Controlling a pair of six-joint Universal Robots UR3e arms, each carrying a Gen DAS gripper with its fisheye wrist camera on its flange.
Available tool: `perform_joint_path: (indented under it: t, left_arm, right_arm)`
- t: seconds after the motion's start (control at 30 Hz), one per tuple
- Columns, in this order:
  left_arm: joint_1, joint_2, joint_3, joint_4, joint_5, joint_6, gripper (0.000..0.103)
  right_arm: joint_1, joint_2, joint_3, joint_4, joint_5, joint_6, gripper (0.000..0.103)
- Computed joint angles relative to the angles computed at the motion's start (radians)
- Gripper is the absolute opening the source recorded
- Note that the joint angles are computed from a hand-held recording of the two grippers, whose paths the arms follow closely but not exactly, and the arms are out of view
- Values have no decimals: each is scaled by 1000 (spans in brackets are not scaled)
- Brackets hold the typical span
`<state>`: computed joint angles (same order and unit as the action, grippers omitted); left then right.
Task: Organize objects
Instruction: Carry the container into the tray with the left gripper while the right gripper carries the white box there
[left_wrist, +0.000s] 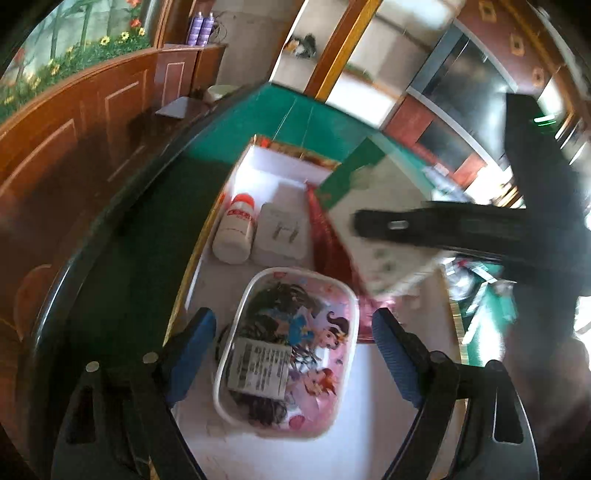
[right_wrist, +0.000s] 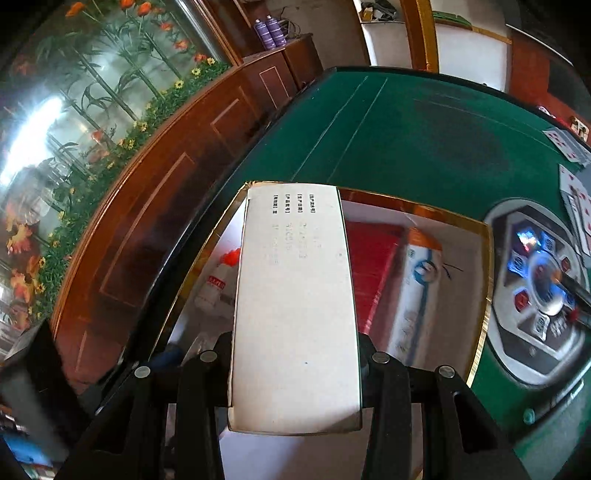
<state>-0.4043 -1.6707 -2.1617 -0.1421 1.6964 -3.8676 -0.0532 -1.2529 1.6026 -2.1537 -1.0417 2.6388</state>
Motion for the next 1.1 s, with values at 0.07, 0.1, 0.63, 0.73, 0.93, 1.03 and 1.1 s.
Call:
perform_joint_path:
  t: [0.07, 0.1, 0.63, 0.73, 0.93, 1.03, 1.1]
  left_arm:
    - [-27, 45, -60, 59, 49, -13, 89]
    - [-44, 68, -92, 86, 83, -27, 90]
    - [-29, 157, -378, 323, 11, -124, 92]
    - [-61, 140, -378, 340, 40, -146, 92]
    - [-171, 143, -298, 202, 178, -208, 92]
    - [-226, 156, -257, 124, 237, -242, 92]
    - [-251, 157, -243, 98, 261, -262, 92]
  right_arm:
    - [22, 29, -24, -14, -18, 16, 45]
    - [37, 43, -35, -36, -31, 32, 45]
    - [195, 196, -185, -189, -218, 87, 45]
    - [187, 190, -177, -156, -210, 74, 46]
    - [177, 172, -150, -112, -188, 22, 49]
    - [119, 69, -46, -149, -130, -6, 69]
    - [76, -8, 28, -197, -105, -19, 85]
